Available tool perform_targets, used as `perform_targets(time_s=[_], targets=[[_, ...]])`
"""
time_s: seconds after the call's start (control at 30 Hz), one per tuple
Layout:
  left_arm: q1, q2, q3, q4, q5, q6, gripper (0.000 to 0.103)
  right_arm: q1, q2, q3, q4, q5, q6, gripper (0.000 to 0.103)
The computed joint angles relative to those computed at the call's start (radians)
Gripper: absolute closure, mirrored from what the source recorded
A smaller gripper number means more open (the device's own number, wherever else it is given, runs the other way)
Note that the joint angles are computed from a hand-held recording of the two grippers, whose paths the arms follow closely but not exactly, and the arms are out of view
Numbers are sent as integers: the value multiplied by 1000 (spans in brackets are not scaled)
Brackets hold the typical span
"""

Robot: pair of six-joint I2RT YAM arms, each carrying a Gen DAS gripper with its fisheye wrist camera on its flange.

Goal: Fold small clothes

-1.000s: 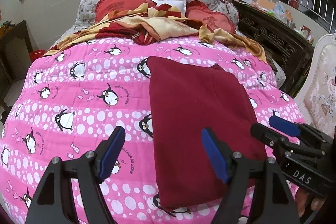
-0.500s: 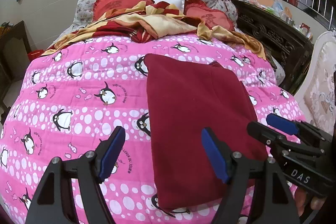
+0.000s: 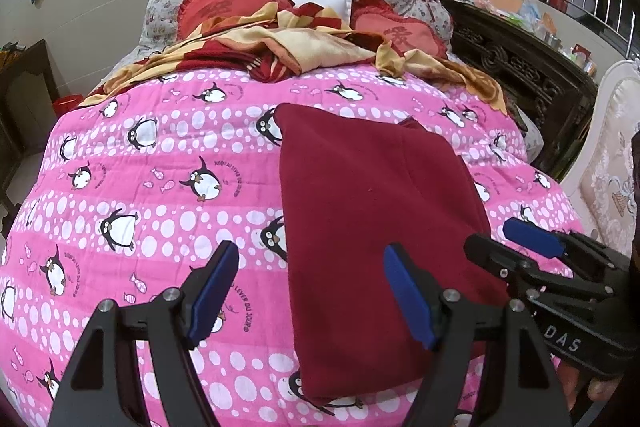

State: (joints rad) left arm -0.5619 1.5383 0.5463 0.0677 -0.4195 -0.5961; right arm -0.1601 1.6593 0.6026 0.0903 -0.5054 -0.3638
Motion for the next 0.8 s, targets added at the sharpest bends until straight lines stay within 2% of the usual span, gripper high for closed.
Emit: perform_targets(time_s=[0.4, 0.53, 0.8], targets=[[-12, -3, 0, 4, -12, 13, 24, -2, 20, 11, 11, 24, 1, 49], [-11, -1, 1, 5, -12, 13, 24, 0, 27, 13, 12, 31, 4, 44], [-12, 4, -5, 11, -6, 10, 24, -3, 27, 13, 11, 31, 1, 43]])
